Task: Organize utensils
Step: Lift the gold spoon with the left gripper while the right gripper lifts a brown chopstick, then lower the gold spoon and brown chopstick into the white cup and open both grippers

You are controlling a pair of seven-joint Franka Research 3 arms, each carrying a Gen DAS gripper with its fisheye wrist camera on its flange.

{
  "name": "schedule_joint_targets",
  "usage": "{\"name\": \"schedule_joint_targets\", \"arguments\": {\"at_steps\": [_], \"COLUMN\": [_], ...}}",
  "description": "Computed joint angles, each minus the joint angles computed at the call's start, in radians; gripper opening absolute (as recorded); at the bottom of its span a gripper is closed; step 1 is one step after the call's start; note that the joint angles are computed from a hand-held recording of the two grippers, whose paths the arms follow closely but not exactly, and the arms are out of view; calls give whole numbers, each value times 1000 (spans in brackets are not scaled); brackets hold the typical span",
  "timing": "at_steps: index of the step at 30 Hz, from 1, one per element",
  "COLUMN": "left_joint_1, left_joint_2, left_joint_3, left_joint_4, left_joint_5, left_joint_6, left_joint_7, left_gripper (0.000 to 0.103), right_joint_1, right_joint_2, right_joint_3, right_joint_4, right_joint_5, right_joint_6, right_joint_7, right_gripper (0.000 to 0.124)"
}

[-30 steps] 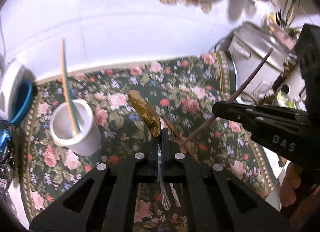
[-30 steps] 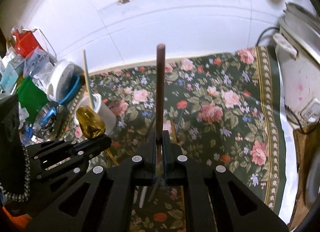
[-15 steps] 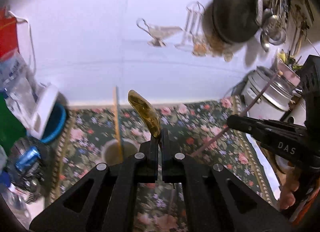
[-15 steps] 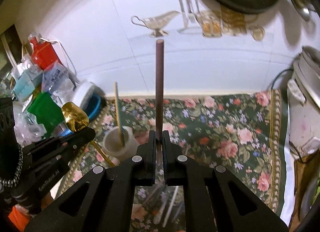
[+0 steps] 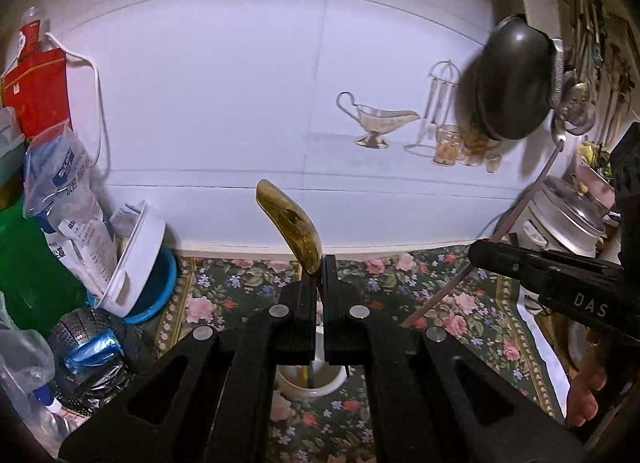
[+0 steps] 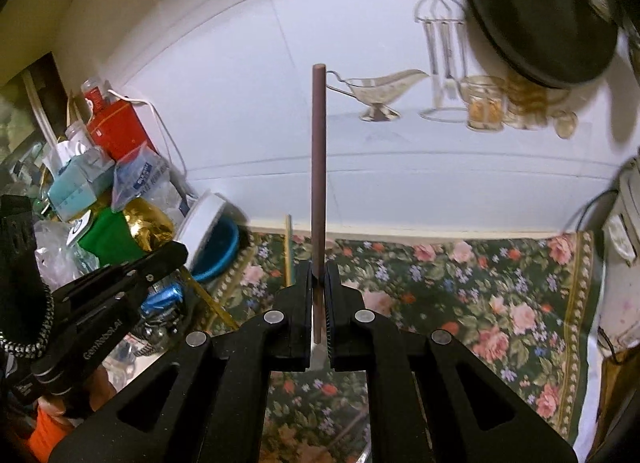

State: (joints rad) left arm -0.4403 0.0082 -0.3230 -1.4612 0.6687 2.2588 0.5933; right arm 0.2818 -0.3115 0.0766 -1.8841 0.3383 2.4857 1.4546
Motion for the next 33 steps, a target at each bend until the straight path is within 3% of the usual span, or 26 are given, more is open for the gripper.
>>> {"name": "schedule_joint_targets", "arguments": {"at_steps": [11, 19, 26, 33], "left_joint_1": [40, 63, 74, 72], "left_joint_2": [10, 35, 65, 74], "left_joint_3": [27, 42, 47, 50], "left_joint_4": [-72, -129, -143, -148], "left_joint_5": [-68, -160, -285, -318], "left_joint_6": [39, 92, 73, 51], "left_joint_7": [25, 52, 112, 134], "left_gripper": [1, 1, 1, 1], "right_joint_1": [23, 30, 39, 51], "right_joint_2": [107, 166, 221, 250], "right_joint_3": [17, 34, 39, 37], "right_joint_4": [60, 72, 103, 133], "right_joint_5": [-4, -77, -153, -186], "right_joint_6": [-43, -99, -165, -190], "right_joint_7": [23, 78, 120, 142], "right_gripper": [5, 6, 6, 7]}}
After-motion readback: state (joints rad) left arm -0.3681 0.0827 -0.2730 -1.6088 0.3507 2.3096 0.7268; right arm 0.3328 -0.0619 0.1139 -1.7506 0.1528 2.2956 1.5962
